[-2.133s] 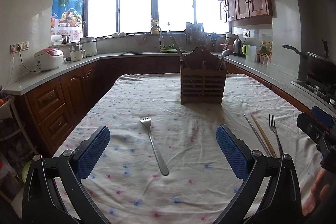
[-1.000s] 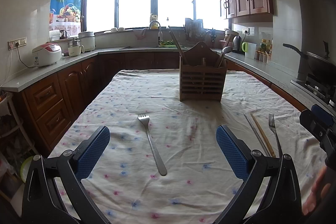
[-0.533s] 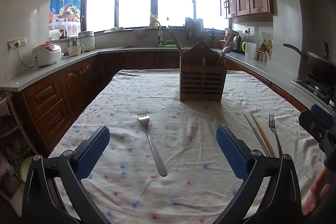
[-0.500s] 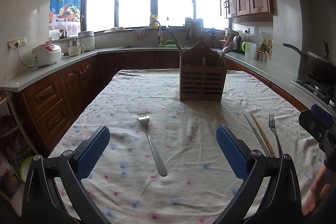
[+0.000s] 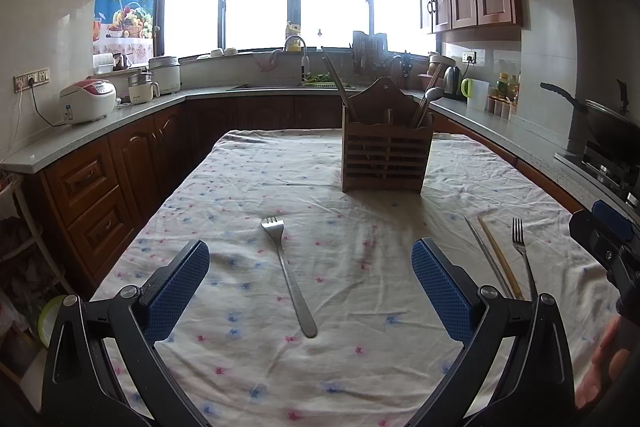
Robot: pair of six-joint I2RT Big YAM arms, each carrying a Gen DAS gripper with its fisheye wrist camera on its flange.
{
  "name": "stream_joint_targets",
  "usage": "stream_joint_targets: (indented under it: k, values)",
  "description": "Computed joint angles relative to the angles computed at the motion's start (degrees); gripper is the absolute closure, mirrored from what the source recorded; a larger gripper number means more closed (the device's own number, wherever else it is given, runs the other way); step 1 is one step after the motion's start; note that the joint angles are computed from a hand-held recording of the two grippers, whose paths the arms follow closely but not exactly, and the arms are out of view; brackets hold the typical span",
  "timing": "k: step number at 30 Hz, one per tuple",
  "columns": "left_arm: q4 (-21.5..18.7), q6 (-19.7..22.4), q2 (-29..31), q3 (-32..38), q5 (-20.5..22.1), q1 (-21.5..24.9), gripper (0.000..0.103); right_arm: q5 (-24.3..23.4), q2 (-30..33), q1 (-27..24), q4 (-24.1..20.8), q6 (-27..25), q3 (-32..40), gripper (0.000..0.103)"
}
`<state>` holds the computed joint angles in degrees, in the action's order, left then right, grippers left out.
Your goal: Organize utensils
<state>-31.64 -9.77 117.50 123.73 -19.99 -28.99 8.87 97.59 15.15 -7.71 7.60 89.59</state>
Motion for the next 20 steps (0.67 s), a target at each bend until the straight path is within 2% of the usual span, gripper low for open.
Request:
stream_joint_targets:
  k: [20]
  values:
    - [-1.4,1.5,1.3,3.4,1.6,-0.3,0.000,-0.3,0.3,-0.9,-2.2,1.0,1.1,0.000]
